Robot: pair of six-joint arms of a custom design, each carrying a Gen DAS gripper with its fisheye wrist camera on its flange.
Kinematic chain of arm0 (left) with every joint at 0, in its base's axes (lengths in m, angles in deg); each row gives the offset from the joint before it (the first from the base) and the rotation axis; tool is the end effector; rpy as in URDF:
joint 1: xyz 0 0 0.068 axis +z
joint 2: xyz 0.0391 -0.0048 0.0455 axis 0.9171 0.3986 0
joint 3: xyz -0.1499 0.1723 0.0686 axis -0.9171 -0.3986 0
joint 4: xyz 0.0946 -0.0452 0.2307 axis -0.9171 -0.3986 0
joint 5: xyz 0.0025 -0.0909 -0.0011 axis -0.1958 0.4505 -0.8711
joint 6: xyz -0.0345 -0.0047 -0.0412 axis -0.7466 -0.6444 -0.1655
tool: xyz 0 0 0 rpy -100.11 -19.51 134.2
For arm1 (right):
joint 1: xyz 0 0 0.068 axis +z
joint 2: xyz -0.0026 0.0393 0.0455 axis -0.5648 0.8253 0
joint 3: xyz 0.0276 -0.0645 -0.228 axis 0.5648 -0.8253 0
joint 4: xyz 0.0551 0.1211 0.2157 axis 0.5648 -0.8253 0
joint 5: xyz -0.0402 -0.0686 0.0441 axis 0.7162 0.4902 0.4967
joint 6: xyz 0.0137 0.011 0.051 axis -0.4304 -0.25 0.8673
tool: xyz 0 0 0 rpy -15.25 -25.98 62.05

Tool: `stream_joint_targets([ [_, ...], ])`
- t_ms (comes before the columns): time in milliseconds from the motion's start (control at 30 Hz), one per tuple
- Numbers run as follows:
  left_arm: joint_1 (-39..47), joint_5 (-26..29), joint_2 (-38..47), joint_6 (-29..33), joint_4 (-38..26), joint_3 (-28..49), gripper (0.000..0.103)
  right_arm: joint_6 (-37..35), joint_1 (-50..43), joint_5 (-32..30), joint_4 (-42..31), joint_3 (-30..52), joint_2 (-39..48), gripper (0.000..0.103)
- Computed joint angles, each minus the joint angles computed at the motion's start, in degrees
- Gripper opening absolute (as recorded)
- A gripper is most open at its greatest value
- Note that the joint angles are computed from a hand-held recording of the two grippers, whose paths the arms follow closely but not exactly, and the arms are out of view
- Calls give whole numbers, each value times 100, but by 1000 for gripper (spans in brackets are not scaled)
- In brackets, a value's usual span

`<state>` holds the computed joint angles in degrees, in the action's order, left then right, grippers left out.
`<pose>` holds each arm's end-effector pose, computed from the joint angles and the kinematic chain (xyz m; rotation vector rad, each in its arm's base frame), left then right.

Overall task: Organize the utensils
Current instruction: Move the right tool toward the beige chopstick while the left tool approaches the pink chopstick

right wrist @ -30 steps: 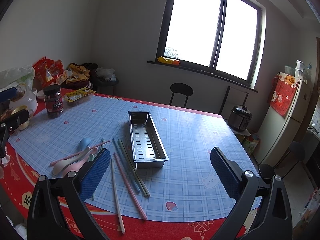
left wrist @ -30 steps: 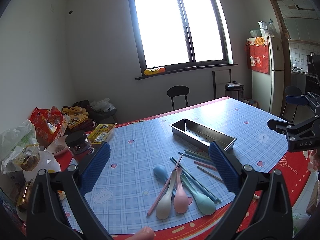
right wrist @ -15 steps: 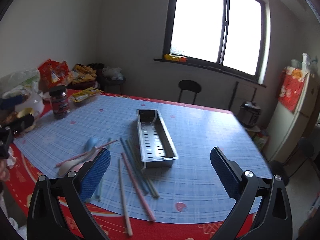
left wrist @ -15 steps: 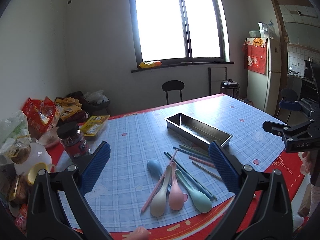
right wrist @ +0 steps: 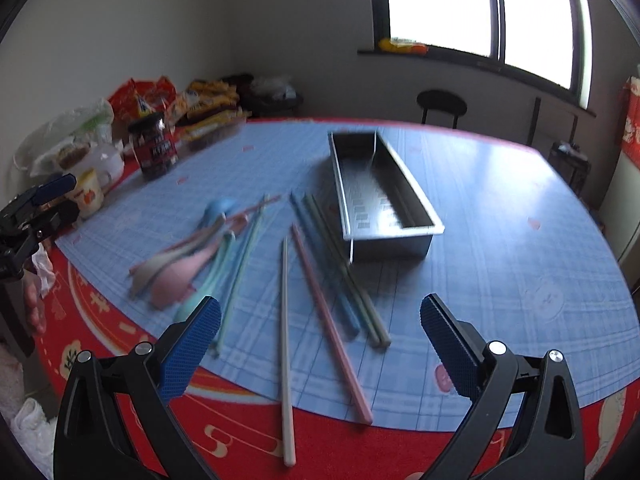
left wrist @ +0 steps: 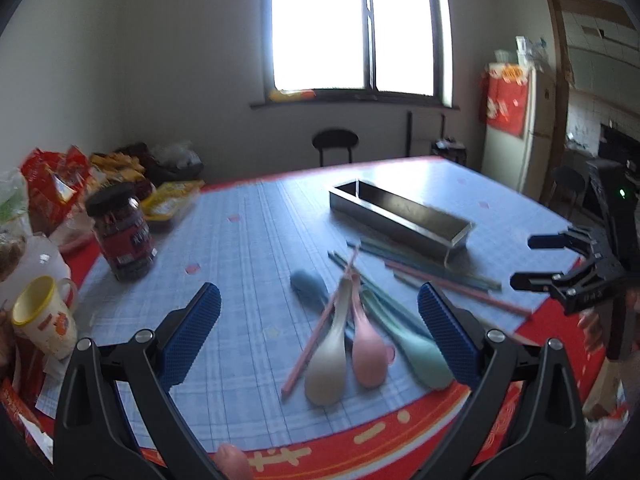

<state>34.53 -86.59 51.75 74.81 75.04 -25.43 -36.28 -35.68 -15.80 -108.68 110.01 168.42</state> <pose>0.2375 -0.1365 0.2443 0.2888 2.0792 -0.1086 0.3043 0.0041 0.2763 -0.3560 2.3339 0.2656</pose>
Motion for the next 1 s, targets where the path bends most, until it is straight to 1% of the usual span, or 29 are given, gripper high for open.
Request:
stream_joint_targets([
  [33, 82, 135, 69, 25, 14, -26, 98, -38, 29, 114, 32, -57, 48, 98],
  [100, 174, 210, 181, 30, 63, -80, 97, -119, 177, 533, 149, -187, 125, 98],
  [167, 305, 331, 292, -2, 44, -85, 97, -213, 282, 695, 130, -201, 211, 98],
  [233, 451, 449, 416, 43, 69, -66, 97, -330, 333, 607, 80, -174, 328, 98],
  [300, 545, 443, 500, 90, 122, -70, 97, -392, 393, 608, 36, -129, 420, 98],
  [367, 633, 445, 530, 124, 223, -99, 97, -467, 425, 572, -130, 10, 553, 98],
  [433, 728, 484, 532, 159, 359, -142, 97, -567, 403, 373, -319, 146, 693, 98],
  [533, 886, 612, 575, 172, 369, -123, 97, -632, 438, 252, -537, 292, 835, 96],
  [567, 945, 680, 604, 172, 338, -98, 97, -645, 459, 231, -588, 327, 872, 94],
  [633, 1054, 839, 656, 179, 298, -61, 97, -701, 532, 271, -714, 434, 986, 81],
  [767, 1257, 1090, 787, 153, 270, 0, 97, -753, 642, 424, -809, 509, 1069, 73],
  [867, 1361, 1304, 868, 152, 252, 21, 96, -737, 640, 393, -904, 605, 1126, 61],
  [900, 1379, 1349, 902, 138, 238, 34, 94, -732, 628, 350, -956, 671, 1160, 56],
  [933, 1401, 1400, 922, 132, 253, 32, 87, -749, 609, 303, -994, 715, 1188, 55],
  [1000, 1440, 1529, 975, 101, 263, 46, 80, -791, 619, 251, -1019, 748, 1191, 54],
])
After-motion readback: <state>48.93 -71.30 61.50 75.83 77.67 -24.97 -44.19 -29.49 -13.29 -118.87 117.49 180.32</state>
